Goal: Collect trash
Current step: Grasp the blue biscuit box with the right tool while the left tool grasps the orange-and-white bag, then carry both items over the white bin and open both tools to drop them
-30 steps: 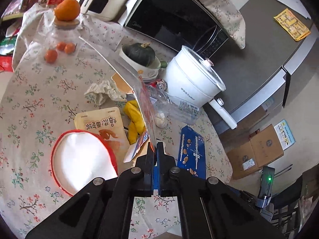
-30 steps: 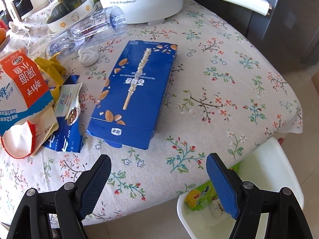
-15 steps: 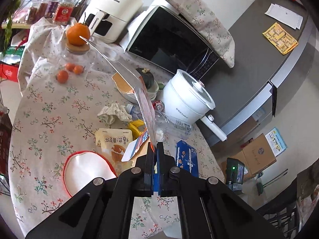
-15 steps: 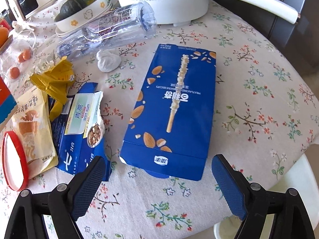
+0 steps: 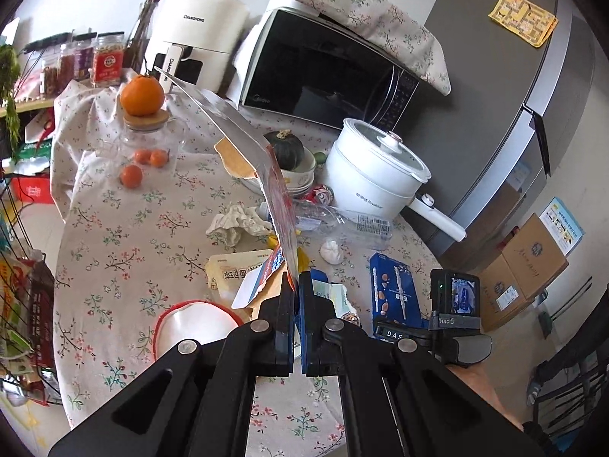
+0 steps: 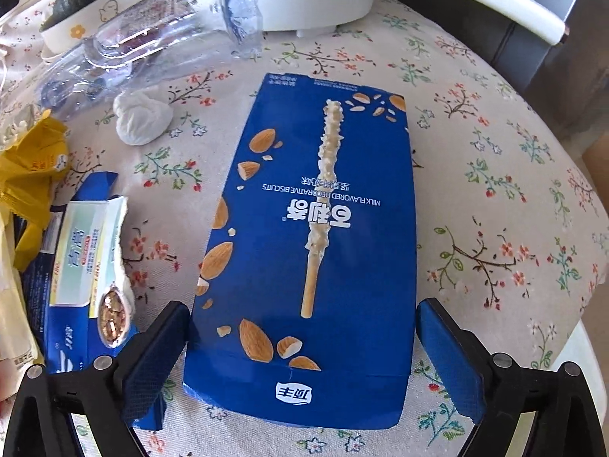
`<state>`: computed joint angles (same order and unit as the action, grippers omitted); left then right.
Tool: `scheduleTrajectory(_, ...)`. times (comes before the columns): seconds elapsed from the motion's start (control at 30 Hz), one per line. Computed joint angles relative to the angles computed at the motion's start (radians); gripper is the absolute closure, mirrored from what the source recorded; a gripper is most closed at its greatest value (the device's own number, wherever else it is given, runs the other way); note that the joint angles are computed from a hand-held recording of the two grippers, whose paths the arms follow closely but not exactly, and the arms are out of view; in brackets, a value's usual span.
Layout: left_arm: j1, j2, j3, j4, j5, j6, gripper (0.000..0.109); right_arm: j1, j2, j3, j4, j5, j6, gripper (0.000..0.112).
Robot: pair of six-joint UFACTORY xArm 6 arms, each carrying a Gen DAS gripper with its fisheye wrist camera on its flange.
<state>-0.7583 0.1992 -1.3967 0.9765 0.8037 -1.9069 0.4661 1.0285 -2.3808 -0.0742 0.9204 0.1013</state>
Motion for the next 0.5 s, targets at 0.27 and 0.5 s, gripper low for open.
scheduleTrajectory(0.27,-0.004,0.049,-0.052,-0.052,0.004,0.087,0.108,-0.014,-0.012,0.036,0.021,-0.036,-0.022,0.019)
scheduleTrajectory(0.5,-0.024,0.126,-0.144,-0.107,-0.022,0.201,0.108,-0.037,-0.209,0.296,0.086,-0.168,-0.139,0.020)
